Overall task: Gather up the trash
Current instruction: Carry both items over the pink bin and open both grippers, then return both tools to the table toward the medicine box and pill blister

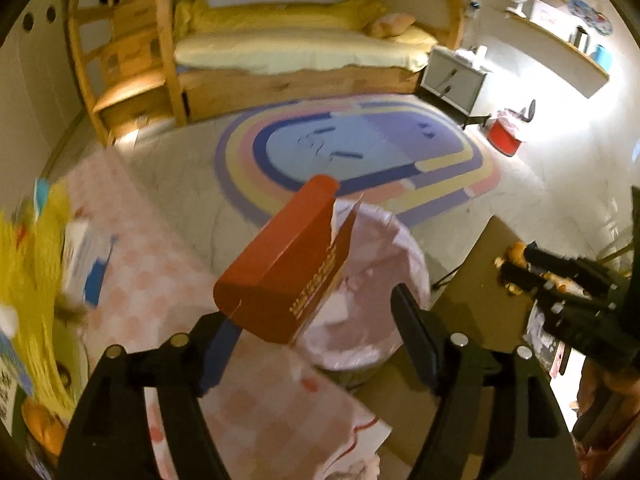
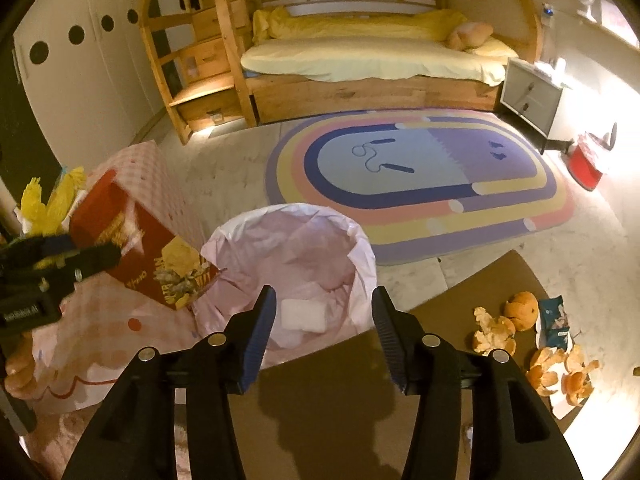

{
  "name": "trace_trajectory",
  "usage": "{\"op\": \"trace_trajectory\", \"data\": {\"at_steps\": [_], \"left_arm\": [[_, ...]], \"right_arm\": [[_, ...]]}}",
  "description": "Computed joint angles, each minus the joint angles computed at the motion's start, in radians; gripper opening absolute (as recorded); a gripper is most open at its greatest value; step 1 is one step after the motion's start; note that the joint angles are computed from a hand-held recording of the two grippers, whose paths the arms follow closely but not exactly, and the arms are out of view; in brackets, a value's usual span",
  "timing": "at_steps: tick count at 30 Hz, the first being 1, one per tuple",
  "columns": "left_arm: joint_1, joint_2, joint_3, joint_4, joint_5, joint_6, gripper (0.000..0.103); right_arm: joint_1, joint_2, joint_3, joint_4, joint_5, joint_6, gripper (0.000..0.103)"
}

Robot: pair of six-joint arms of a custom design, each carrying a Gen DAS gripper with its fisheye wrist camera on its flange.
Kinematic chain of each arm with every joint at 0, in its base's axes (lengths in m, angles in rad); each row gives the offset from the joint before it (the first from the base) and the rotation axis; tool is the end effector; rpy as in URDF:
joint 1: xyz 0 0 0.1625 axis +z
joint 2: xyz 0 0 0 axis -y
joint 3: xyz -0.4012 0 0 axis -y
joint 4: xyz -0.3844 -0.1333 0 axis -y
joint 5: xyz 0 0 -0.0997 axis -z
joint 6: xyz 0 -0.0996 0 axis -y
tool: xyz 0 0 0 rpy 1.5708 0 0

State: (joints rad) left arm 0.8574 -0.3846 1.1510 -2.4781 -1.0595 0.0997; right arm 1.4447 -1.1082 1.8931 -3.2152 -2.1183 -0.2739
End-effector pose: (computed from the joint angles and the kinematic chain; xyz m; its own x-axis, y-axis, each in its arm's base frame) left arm -0.3595 -0.6936 -0.0256 -0.6364 0.5907 -0.4960 0.7148 0.6933 -0.0915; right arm 0.0078 -0.5861 0.2699 -0.7899 0.3048 0.5321 -0.1367 0.7583 -0.6374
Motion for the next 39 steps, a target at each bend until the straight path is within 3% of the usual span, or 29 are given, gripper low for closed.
{"op": "trace_trajectory", "data": {"at_steps": [10,18,28,39], "left_arm": [[0.006,-0.049,0.069,0.039,0.031,0.006,0.073],[-0.012,-0.174,0.243,-0.123,0.076,-0.003,0.073],[-0.056,-0.379,0.519,-0.322,0.167,-0.064,0.073],[-0.069,-0.590,0.747,-0.415,0.368,-0.193,0.078]], "right_arm": [[0.021,-0.002,0.014,-0.007,0.035,-0.018,0.052],[0.056,-0.028,0.030,-0.032,0.039,-0.031,0.052],[0.177,-0.029,0.051,-0.025,0.119,-0.057,0.052],[0.303,0.052,0.003,0.030,0.128,-0.108,0.053]]}}
